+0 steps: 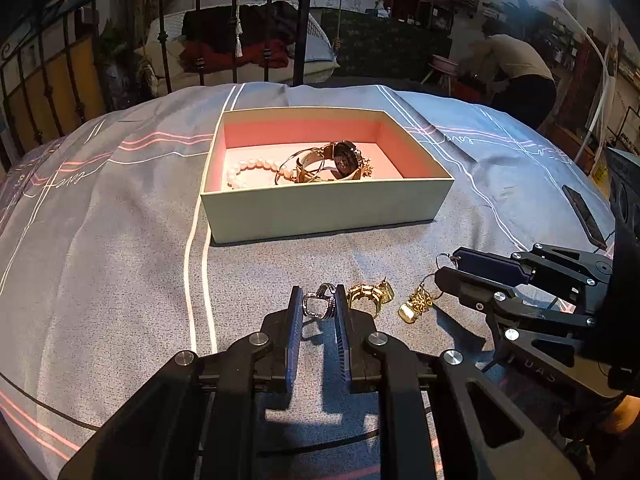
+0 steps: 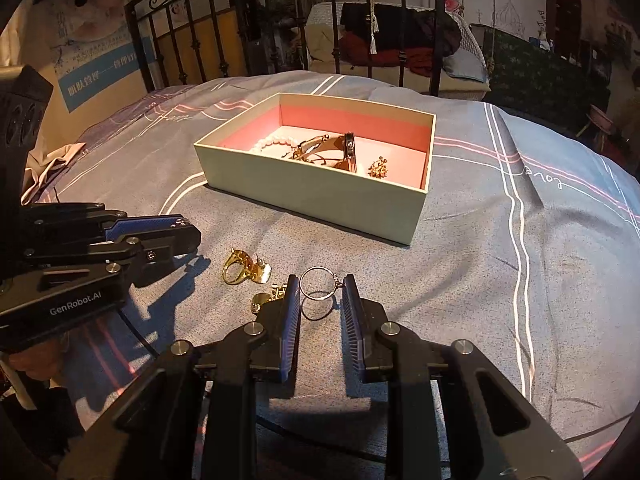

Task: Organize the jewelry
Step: 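Close the right tool on the silver ring while the left tool grips a small silver charm, then carry the ring in the right tool into the box while the left carries the charm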

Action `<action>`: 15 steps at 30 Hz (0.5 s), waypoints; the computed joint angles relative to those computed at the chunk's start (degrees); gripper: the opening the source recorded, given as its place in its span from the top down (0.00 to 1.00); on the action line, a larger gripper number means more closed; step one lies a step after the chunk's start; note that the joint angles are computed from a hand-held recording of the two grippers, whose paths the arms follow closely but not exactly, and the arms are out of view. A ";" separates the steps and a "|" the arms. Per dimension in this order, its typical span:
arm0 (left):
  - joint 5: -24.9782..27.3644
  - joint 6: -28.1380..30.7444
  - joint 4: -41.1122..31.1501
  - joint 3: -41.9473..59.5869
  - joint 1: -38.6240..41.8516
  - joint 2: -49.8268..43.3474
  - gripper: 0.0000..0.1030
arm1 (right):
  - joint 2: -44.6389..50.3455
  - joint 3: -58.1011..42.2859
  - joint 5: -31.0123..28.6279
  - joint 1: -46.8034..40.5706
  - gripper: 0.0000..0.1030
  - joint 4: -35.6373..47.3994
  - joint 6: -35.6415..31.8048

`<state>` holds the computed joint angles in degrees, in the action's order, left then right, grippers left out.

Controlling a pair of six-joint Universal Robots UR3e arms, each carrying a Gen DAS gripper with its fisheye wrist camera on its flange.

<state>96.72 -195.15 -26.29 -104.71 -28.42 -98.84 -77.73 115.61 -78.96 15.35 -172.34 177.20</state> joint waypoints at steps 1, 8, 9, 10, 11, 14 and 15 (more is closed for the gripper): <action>0.14 -0.07 -0.03 0.49 0.14 -0.09 0.85 | -0.30 -0.25 0.12 -0.03 0.78 -0.05 0.10; 0.46 0.17 -0.56 4.83 1.34 -0.96 0.85 | -1.28 -2.87 0.60 -0.69 0.78 -0.04 0.23; 0.43 -0.03 -0.72 5.69 1.53 -1.21 0.85 | -0.94 -3.67 0.33 -0.61 0.78 -0.09 0.32; 0.43 -0.07 -0.80 6.58 1.68 -1.60 0.85 | -0.38 -4.81 0.25 -0.62 0.78 0.10 0.38; 0.98 -0.15 -0.94 7.74 1.67 -2.25 0.85 | 0.35 -6.22 0.05 -0.59 0.78 0.39 0.58; 1.49 -0.31 -2.39 12.14 2.12 -4.77 0.85 | 2.68 -10.69 0.28 -0.77 0.78 1.04 0.91; 1.48 -0.34 -3.01 13.73 2.32 -5.64 0.85 | 3.50 -12.14 0.09 -0.71 0.78 1.11 1.07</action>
<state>98.20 -195.49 -29.30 -90.98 -26.10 -104.48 -74.23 103.47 -78.87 14.64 -171.24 178.27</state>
